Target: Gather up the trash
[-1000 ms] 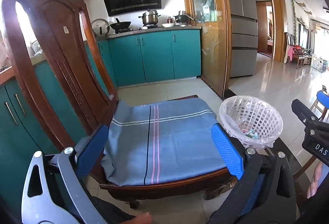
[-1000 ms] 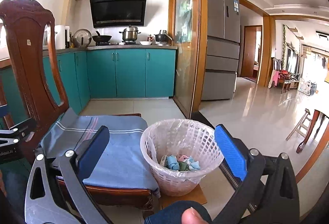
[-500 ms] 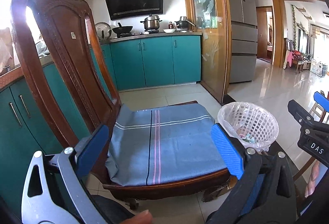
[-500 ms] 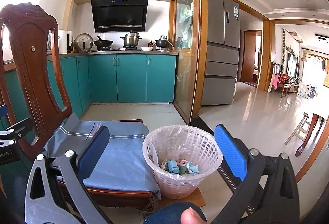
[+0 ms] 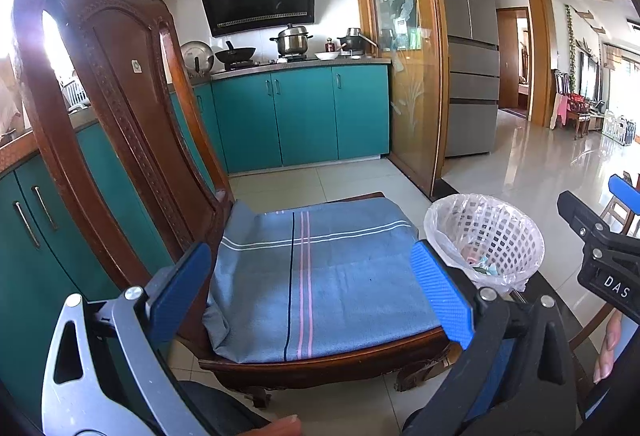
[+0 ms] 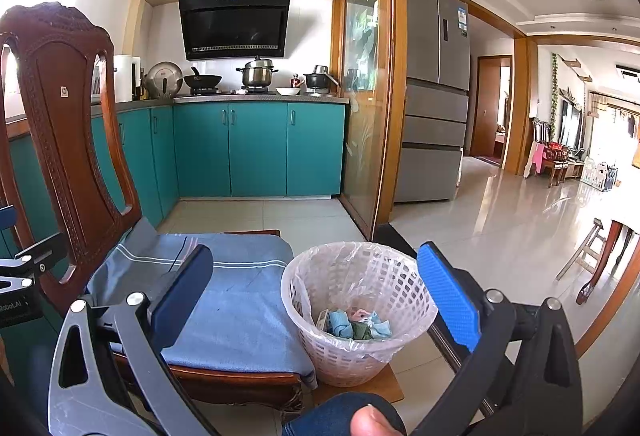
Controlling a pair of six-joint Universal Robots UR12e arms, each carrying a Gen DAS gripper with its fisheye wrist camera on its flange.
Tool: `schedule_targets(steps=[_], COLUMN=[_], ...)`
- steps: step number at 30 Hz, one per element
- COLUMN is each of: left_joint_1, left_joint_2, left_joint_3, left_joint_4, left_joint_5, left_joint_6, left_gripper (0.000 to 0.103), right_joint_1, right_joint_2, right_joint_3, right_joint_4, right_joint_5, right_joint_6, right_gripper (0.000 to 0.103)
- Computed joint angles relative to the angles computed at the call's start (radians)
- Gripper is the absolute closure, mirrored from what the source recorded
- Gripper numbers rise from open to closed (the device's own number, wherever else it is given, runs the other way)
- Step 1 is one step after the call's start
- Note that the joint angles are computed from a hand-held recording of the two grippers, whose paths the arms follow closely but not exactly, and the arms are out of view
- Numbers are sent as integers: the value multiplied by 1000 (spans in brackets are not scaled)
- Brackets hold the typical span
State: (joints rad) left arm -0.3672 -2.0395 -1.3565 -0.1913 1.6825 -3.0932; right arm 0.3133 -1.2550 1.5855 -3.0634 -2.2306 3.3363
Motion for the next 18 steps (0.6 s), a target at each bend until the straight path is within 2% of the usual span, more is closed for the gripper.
schedule_targets(steps=[18], left_joint_1=[5], left_joint_2=[-12], left_joint_3=[17], left_joint_4=[-30], left_joint_5=[-18], left_joint_6=[-2], left_gripper=[3], right_joint_1=[-6], right_joint_2=[9], right_joint_3=[-6], right_joint_4=[25], right_joint_5=[4], right_joint_6=[9], right_gripper=[3])
